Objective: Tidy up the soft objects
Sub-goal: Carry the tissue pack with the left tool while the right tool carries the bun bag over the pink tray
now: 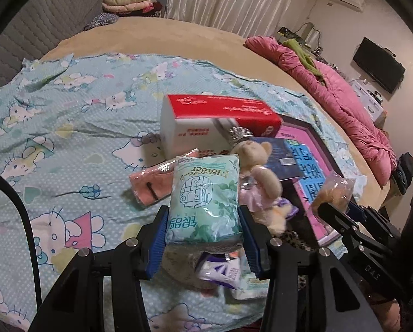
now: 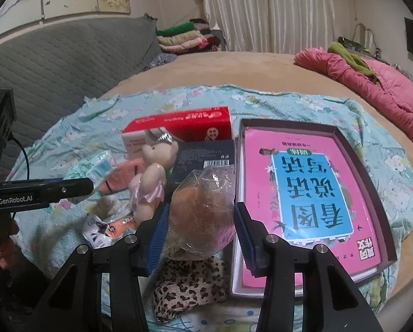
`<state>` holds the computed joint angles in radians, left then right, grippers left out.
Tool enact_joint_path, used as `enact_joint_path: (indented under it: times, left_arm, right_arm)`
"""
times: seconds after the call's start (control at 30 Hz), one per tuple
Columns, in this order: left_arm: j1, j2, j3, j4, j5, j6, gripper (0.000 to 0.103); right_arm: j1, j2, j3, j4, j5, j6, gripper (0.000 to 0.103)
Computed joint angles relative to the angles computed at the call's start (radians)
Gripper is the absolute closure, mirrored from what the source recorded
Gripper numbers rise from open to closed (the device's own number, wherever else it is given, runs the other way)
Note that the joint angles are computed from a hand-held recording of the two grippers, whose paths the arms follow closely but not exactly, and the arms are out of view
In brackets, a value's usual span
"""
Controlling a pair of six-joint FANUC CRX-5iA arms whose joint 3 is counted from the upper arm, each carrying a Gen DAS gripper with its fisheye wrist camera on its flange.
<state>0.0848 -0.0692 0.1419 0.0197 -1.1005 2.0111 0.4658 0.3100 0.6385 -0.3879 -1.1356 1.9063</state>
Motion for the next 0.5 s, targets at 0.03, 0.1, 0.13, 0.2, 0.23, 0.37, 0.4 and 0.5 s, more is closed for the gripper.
enact_joint_path:
  times: [0.03, 0.1, 0.13, 0.2, 0.23, 0.37, 0.4, 0.5]
  left_arm:
    - [-0.012, 0.004, 0.015, -0.013, -0.006, 0.006, 0.054]
    - [-0.026, 0.009, 0.033, -0.025, -0.011, 0.012, 0.054]
    - [-0.035, 0.011, 0.043, -0.032, -0.014, 0.016, 0.054]
    - [-0.055, 0.021, 0.071, -0.047, -0.02, 0.025, 0.054]
    - [-0.065, 0.025, 0.083, -0.055, -0.021, 0.029, 0.054]
    - [-0.104, 0.052, 0.145, -0.092, -0.04, 0.043, 0.054]
    - [-0.115, 0.063, 0.164, -0.1, -0.048, 0.046, 0.054]
    - [-0.143, 0.091, 0.212, -0.117, -0.064, 0.053, 0.054]
  right_arm:
    - [-0.003, -0.002, 0.002, -0.005, 0.002, 0.002, 0.054]
    - [-0.01, -0.01, -0.001, -0.014, 0.015, 0.006, 0.054]
    - [-0.014, -0.015, -0.003, -0.019, 0.021, 0.008, 0.054]
    - [-0.023, -0.022, -0.007, -0.031, 0.036, 0.014, 0.054]
    - [-0.029, -0.028, -0.011, -0.038, 0.045, 0.016, 0.054]
    - [-0.049, -0.04, -0.013, -0.055, 0.067, 0.016, 0.054]
    - [-0.053, -0.042, -0.014, -0.057, 0.073, 0.014, 0.054]
    - [-0.072, -0.045, -0.012, -0.067, 0.088, -0.002, 0.054]
